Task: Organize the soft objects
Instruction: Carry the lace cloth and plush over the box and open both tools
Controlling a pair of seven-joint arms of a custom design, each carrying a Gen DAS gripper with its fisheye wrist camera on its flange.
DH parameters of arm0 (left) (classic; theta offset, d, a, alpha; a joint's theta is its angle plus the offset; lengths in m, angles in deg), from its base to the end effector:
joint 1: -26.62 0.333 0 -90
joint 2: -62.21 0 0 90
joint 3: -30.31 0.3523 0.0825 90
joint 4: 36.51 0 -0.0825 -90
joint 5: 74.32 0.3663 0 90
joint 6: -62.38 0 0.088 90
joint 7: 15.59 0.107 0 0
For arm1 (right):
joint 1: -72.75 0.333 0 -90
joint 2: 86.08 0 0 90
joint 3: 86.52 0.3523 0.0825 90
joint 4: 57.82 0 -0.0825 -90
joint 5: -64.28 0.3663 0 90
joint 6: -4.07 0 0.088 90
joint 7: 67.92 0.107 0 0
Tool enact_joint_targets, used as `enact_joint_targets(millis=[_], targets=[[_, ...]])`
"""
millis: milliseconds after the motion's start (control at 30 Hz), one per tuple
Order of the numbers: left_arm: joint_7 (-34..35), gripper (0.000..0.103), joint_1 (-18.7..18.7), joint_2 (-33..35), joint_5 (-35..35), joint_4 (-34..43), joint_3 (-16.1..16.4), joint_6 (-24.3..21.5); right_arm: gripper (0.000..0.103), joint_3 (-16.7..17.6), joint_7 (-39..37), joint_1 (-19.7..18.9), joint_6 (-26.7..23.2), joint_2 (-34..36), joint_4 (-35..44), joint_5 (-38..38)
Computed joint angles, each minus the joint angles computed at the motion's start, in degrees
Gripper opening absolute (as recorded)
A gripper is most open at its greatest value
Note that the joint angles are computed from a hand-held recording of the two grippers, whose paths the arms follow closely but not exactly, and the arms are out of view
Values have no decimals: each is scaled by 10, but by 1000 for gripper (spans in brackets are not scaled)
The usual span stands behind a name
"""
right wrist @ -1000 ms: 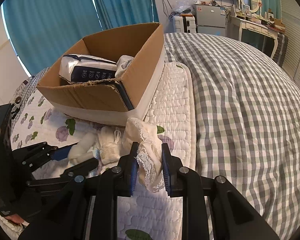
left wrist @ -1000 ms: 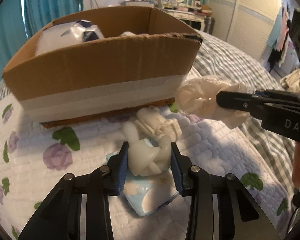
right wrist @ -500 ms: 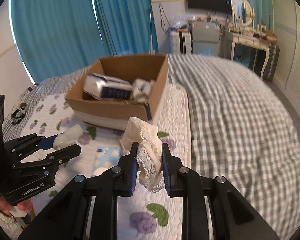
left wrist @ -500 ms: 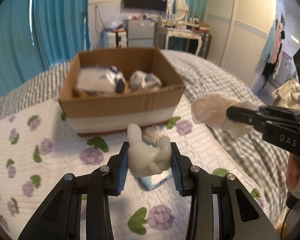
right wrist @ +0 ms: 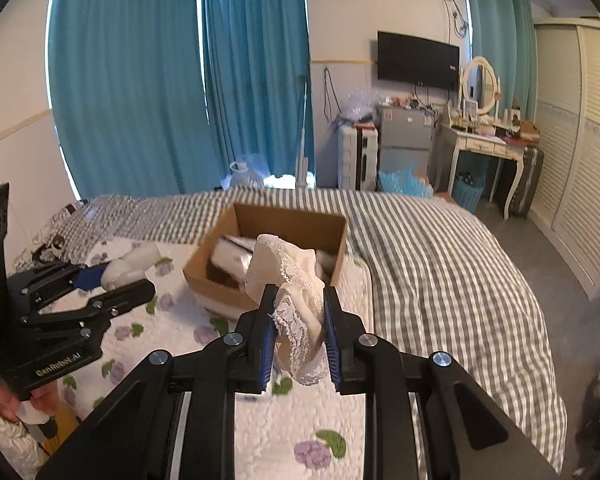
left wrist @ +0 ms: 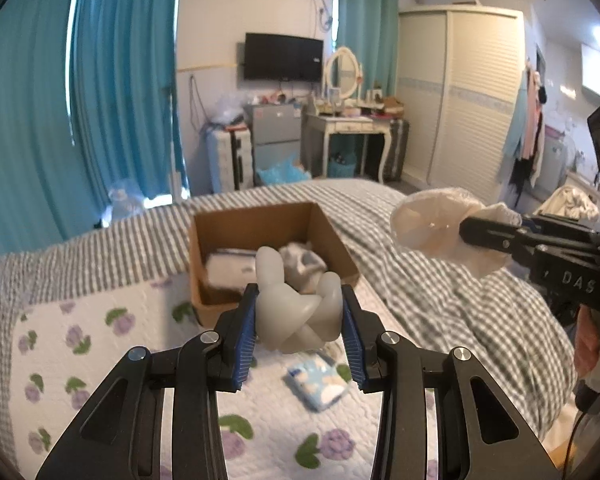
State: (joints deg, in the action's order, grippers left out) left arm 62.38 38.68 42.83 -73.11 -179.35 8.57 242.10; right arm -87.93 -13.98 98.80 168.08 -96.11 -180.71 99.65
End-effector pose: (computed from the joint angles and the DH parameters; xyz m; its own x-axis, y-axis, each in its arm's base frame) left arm 0.4456 -0.0975 0.5612 -0.0412 -0.9986 0.0318 -0.5705 -0.0026 -0.8213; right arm 0.4901 0.1886 0.6199 0.5451 -0.8352 -0.0732 -0.5194 -0.2678 -0.8115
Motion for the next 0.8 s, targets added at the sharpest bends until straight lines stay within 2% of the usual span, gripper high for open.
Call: enact_joint_targets(millis=[200, 233, 267, 300, 333, 367, 433, 500, 533, 633, 700, 800], targets=[[43, 38, -21, 60, -8, 49, 46, 21, 21, 21, 5, -5, 1, 67, 87, 11], [43, 38, -6, 79, -1, 66, 40, 23, 21, 29, 8, -10, -2, 88, 109, 12], [32, 38, 19, 88, 14, 75, 23, 25, 21, 37, 9, -16, -3, 106, 128, 11], [11, 38, 60, 106, 45, 92, -7, 26, 21, 45, 15, -21, -3, 124, 146, 5], [-6, 38, 81, 121, 70, 107, -20, 24, 21, 52, 27, -26, -3, 146, 167, -10], [-43, 38, 118, 149, 123, 133, -43, 19, 21, 56, 46, -28, -4, 172, 192, -35], [-135, 38, 141, 196, 249, 180, -46, 7, 21, 62, 79, -31, -11, 219, 239, -77], [-169, 38, 121, 239, 305, 221, -20, -7, 21, 70, 99, -36, -24, 271, 294, -103], [-169, 38, 110, 260, 311, 239, -9, -13, 21, 74, 109, -39, -30, 295, 320, -113], [-158, 38, 77, 312, 311, 285, 23, -25, 21, 88, 138, -53, -62, 375, 408, -139], [-157, 39, 43, 345, 320, 317, 57, -36, 21, 98, 154, -63, -76, 412, 448, -156], [-139, 43, 15, 376, 311, 343, 85, -41, 21, 120, 166, -82, -90, 458, 493, -174]])
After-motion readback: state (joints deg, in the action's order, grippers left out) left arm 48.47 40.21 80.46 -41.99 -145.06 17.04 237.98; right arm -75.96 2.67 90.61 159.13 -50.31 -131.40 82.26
